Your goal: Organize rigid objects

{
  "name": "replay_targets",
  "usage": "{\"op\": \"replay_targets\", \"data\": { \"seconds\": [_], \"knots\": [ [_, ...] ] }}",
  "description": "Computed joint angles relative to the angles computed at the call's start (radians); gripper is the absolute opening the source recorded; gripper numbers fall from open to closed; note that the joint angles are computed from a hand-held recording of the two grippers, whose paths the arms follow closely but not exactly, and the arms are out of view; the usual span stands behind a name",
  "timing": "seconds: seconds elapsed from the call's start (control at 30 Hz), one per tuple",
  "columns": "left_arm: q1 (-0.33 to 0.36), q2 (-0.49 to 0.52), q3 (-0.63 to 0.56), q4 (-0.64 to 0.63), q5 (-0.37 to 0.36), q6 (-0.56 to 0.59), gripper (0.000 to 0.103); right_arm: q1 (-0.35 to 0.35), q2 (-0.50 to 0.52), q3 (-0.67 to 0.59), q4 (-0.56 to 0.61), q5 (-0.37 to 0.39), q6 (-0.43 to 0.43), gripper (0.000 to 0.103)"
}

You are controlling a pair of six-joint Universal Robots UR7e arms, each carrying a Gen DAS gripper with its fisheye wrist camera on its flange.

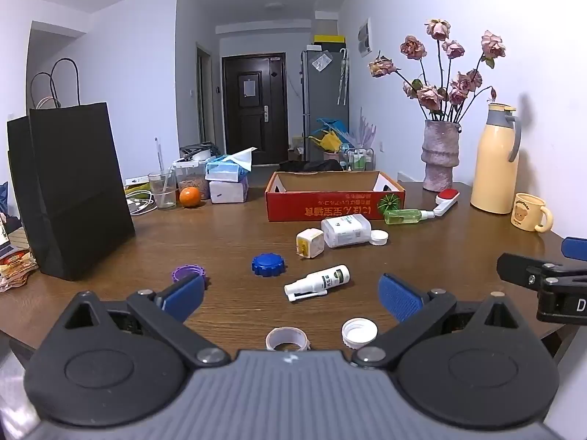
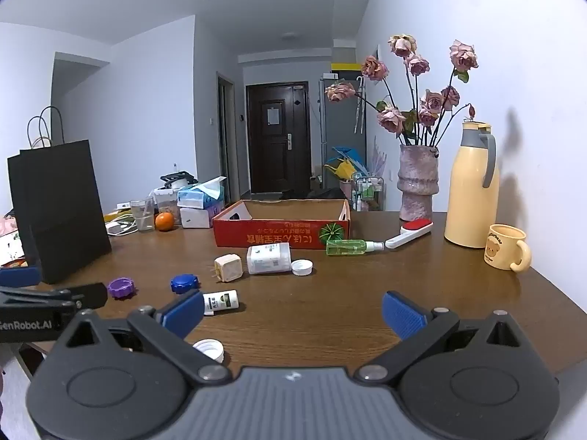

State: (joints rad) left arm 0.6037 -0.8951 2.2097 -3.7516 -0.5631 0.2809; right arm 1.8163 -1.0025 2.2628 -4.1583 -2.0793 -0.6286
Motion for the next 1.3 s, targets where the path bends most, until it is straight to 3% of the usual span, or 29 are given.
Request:
{"op": "replay_targets", "data": {
  "seconds": [1.3],
  "knots": [
    [-0.004, -0.036, 0.029, 0.147, -0.023, -0.156, 0.103, -0.005, 0.009, -0.006, 0.018, -0.02, -0.005, 0.103]
  ]
}}
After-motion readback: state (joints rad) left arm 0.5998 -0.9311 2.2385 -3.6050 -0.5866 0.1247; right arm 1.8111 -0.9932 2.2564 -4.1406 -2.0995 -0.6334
